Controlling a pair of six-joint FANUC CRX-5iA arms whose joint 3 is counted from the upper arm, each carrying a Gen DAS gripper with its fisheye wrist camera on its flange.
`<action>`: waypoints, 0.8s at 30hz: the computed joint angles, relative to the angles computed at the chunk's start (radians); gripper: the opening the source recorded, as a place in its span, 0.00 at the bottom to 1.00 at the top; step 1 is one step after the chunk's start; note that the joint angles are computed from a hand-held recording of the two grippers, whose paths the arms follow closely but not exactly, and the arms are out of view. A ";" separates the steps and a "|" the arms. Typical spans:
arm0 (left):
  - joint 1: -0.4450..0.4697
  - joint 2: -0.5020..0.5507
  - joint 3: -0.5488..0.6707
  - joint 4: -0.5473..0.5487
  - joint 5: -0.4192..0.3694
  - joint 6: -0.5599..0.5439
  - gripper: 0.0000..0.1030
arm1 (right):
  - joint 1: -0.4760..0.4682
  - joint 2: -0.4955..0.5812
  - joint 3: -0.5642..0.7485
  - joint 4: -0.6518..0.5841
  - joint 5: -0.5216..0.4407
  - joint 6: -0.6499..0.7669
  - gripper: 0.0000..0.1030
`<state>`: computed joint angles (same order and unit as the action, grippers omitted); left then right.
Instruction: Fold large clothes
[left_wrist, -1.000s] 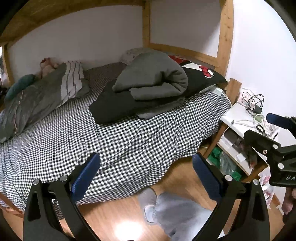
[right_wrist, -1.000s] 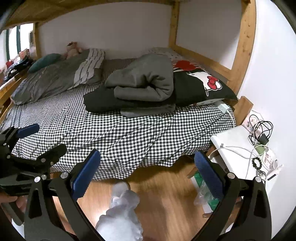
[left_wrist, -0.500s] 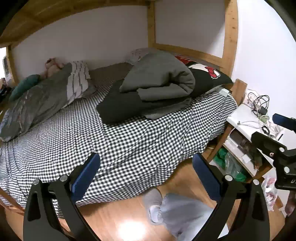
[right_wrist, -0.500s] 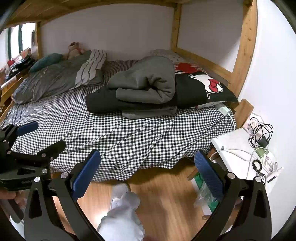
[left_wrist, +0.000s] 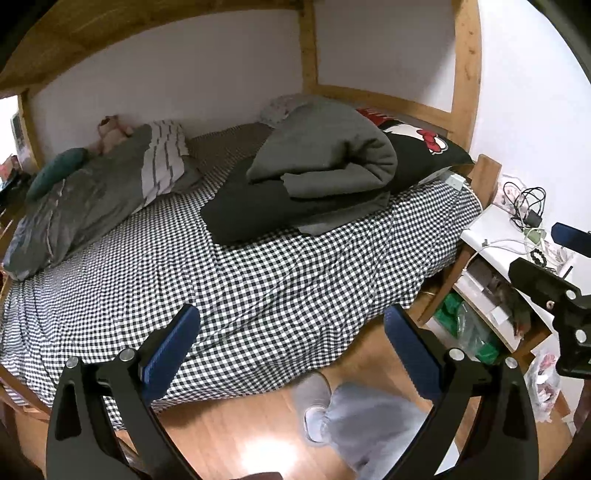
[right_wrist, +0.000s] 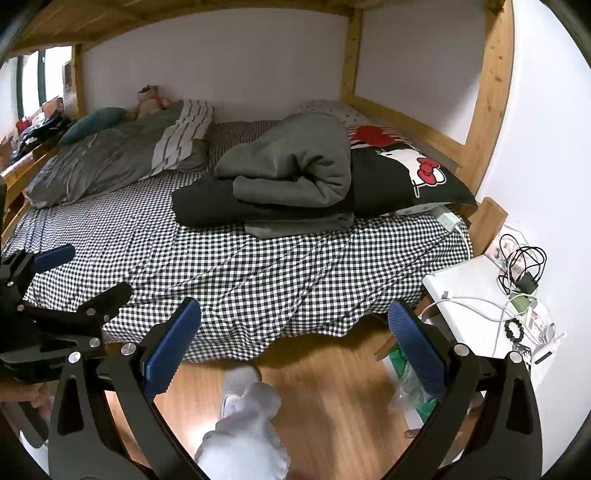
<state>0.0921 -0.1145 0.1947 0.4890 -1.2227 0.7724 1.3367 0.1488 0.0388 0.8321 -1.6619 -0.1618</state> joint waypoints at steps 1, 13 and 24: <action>-0.001 0.001 0.002 -0.004 0.000 0.004 0.96 | 0.003 0.002 0.003 0.000 -0.004 -0.001 0.97; -0.009 0.002 0.011 -0.030 0.007 0.028 0.96 | 0.004 0.006 0.003 -0.001 -0.009 0.001 0.97; -0.011 -0.001 0.011 -0.022 -0.001 0.027 0.96 | 0.006 0.002 -0.003 0.000 -0.016 -0.008 0.97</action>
